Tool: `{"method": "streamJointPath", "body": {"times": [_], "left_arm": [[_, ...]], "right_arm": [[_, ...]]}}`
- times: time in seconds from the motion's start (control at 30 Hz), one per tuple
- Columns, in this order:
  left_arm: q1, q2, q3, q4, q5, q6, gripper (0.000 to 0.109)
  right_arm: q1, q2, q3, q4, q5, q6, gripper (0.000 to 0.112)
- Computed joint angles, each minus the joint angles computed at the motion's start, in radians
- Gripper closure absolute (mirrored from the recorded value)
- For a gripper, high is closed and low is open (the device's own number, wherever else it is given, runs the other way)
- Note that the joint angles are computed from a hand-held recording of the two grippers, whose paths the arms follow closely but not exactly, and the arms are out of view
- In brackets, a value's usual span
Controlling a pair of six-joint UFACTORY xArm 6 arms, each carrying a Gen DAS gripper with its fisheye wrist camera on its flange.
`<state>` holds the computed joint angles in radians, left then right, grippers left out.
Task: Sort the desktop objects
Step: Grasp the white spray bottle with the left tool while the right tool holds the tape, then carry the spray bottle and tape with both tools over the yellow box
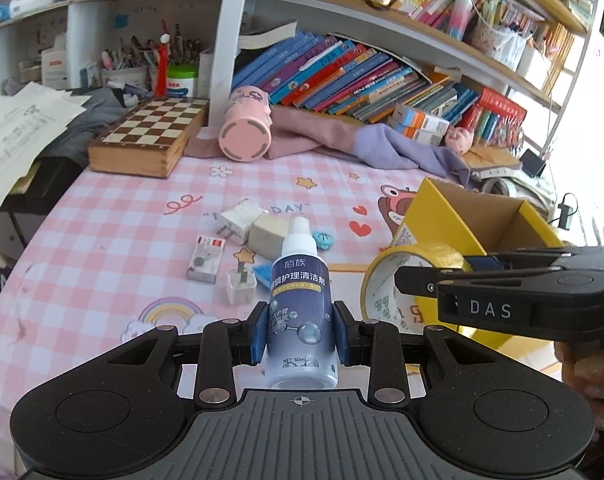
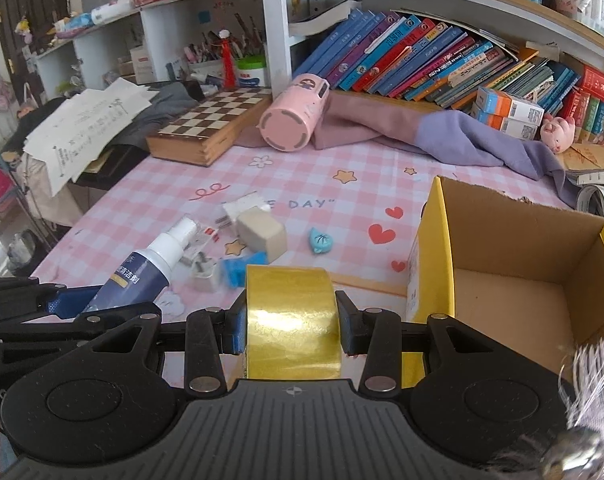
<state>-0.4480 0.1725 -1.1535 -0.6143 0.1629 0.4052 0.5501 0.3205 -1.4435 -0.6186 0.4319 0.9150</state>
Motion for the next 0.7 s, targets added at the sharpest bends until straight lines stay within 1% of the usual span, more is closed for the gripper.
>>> {"method": "streamJointPath", "body": {"times": [0.27,0.7], "left_arm": [[-0.02,-0.114,0.12,-0.12,-0.018,0.098,0.077],[-0.057,-0.282,0.285,-0.245,-0.041,0.214,0.077]], "right_arm": [[0.043,-0.093,0.109,-0.06,-0.016,0.087,0.073],[0.12,-0.235,0.256,-0.224,0.026,0.318,0.073]]}}
